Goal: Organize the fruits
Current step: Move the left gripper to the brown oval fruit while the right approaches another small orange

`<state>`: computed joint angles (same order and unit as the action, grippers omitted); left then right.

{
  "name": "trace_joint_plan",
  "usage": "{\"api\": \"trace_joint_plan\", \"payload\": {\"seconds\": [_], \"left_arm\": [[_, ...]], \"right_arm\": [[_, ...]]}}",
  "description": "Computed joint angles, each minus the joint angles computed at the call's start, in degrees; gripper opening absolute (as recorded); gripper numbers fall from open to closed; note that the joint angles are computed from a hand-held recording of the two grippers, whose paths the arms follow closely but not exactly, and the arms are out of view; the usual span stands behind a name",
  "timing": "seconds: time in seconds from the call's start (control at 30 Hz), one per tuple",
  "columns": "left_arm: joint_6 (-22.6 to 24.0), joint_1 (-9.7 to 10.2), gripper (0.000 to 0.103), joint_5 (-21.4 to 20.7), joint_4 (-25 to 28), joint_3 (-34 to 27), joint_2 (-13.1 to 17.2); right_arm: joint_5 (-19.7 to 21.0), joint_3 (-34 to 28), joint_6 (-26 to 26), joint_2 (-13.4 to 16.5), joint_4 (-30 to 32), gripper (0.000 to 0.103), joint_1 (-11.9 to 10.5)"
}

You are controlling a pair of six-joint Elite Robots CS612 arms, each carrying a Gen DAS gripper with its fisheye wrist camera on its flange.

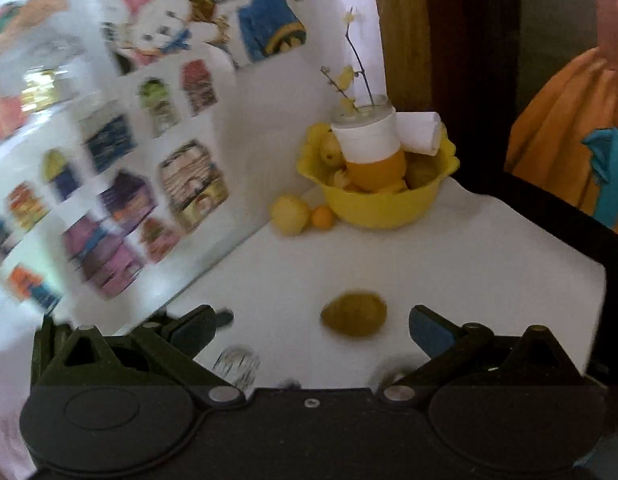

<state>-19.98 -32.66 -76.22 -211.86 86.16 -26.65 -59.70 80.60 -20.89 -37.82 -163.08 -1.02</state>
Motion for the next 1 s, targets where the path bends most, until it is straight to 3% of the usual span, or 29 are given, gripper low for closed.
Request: {"api": "trace_joint_plan", "payload": {"seconds": [0.27,0.47,0.67,0.83,1.0], "left_arm": [[-8.24,2.32,0.102,-5.03,0.11,-5.51,3.87],[-9.67,2.53,0.098,-4.82,1.36,-8.28,5.48],[-13.16,3.05,0.090,-6.65,2.40,-10.53,6.83],[-13.57,3.41,0.086,-8.76,3.93,-12.01,7.39],[-12.63,3.10,0.082,-6.96,6.80,-13.08,7.44]], "right_arm": [[-0.03,-19.47,4.69,10.97,12.51,0.095,3.38],[-0.29,-27.03,8.68,15.83,16.67,0.080,5.00],[-2.36,-30.37,11.62,18.40,15.75,0.064,5.83],[-2.50,-33.03,11.54,19.93,17.10,0.062,5.80],[-2.26,-35.11,11.91,21.29,18.54,0.061,5.76]]}}
